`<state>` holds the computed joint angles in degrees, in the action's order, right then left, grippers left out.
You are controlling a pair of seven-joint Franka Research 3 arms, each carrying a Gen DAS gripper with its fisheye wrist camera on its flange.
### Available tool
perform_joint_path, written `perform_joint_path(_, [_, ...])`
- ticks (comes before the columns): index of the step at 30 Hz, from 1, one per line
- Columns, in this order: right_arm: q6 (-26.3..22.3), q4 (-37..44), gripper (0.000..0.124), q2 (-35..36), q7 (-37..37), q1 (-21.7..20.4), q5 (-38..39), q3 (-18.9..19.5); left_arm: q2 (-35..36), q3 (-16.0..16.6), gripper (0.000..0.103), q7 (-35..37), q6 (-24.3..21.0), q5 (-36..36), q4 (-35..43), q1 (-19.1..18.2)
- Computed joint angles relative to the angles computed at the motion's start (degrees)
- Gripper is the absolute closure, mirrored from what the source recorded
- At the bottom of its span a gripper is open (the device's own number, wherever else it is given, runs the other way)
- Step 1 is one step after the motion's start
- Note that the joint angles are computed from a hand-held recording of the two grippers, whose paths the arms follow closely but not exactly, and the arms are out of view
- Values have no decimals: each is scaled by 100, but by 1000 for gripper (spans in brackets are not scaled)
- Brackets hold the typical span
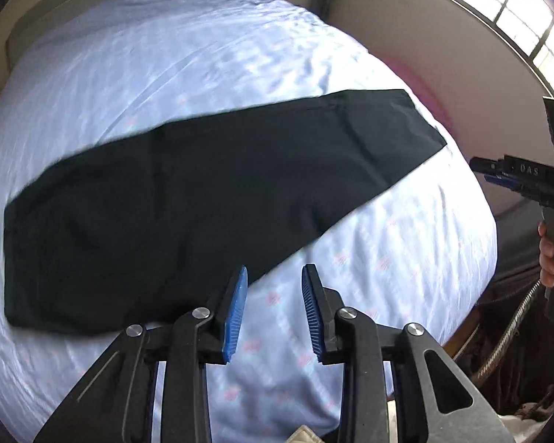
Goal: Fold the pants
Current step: 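Move the right gripper to the end of the black trouser legs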
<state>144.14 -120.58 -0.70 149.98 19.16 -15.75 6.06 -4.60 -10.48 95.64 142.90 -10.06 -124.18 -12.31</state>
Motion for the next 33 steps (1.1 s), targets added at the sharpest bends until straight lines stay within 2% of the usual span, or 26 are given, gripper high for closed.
perform_joint_path(3, [422, -217, 70, 9, -332, -245, 177, -216, 626, -226, 62, -526, 8, 445, 714, -136])
perform_joint_path(6, [789, -332, 70, 140, -546, -494, 175, -396, 1426, -396, 58, -806, -152, 705, 1669, -285])
perform_joint_path(10, [1462, -505, 70, 419, -555, -816, 240, -662, 2539, -463, 50, -1245, -248, 1412, 2950, -606])
perform_joint_path(15, [2141, -483, 71, 971, -1093, -1123, 1028, -903, 3918, -486, 44, -1429, -770, 1879, 4714, -1046])
perform_joint_path(19, [2297, -198, 73, 1444, -2269, -1488, 2201, -736, 4745, -452, 44, -1360, -1287, 1986, 5907, -1354])
perform_joint_path(21, [2336, -43, 74, 1644, -2791, -1643, 2682, -621, 5008, -437, 44, -1340, -1404, 1981, 6294, -1467])
perform_joint_path(25, [2303, 131, 75, 1943, -3318, -1707, 3375, -578, 5326, -419, 43, -1303, -1620, 1901, 6806, -1604])
perform_joint_path(29, [2378, 223, 75, 2172, -3965, -1967, 4344, -217, 5496, -366, 43, -1224, -1775, 1872, 7093, -1685])
perform_joint_path(31, [2423, 262, 77, 2213, -4258, -2018, 4690, -113, 5561, -352, 43, -1193, -1844, 1846, 7213, -1700])
perform_joint_path(33, [2518, 326, 83, 2232, -4784, -2229, 5232, 182, 5578, -340, 43, -1173, -1858, 1822, 7255, -1702])
